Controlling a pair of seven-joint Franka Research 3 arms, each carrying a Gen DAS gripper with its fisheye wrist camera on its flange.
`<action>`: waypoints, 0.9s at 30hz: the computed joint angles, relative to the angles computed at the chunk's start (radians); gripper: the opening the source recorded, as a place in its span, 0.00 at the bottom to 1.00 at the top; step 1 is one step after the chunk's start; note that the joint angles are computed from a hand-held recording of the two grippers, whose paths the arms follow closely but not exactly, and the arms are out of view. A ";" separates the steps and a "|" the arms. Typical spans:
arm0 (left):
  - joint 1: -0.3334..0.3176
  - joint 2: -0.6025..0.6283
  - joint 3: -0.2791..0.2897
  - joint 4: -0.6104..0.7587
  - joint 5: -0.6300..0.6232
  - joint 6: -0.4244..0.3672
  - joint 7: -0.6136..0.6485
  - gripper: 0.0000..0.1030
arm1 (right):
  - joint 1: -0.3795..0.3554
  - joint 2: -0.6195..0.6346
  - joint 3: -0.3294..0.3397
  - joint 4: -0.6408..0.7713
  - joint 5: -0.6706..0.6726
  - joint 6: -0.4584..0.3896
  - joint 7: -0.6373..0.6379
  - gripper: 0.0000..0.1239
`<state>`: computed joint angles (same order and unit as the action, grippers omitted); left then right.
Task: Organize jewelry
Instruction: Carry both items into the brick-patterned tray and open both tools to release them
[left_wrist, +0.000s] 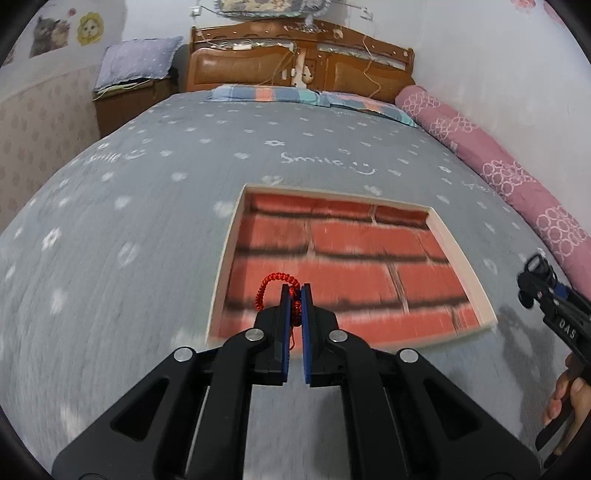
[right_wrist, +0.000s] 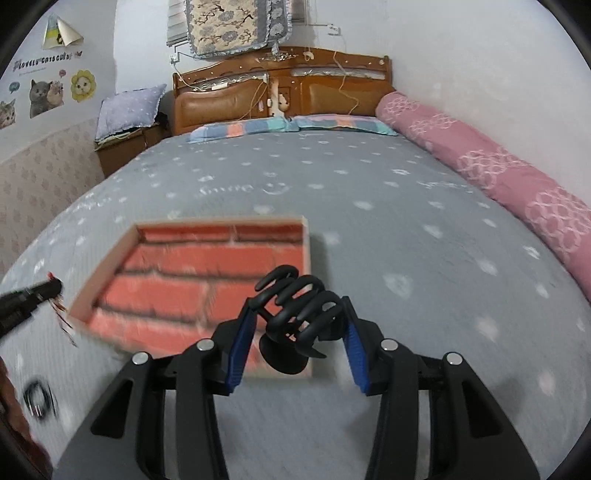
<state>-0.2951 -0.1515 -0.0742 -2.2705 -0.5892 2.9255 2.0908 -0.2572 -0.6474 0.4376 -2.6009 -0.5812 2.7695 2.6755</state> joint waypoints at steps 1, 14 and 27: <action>0.006 0.033 -0.007 0.033 0.023 0.000 -0.017 0.03 | -0.042 0.058 0.022 0.047 -0.021 0.023 0.018 0.37; 0.121 0.473 -0.115 0.527 0.350 -0.219 -0.302 0.03 | -0.104 0.597 0.031 0.447 -0.238 -0.068 0.105 0.37; 0.161 0.594 -0.181 0.687 0.548 -0.332 -0.440 0.03 | 0.061 0.726 -0.114 0.595 -0.056 -0.185 -0.179 0.37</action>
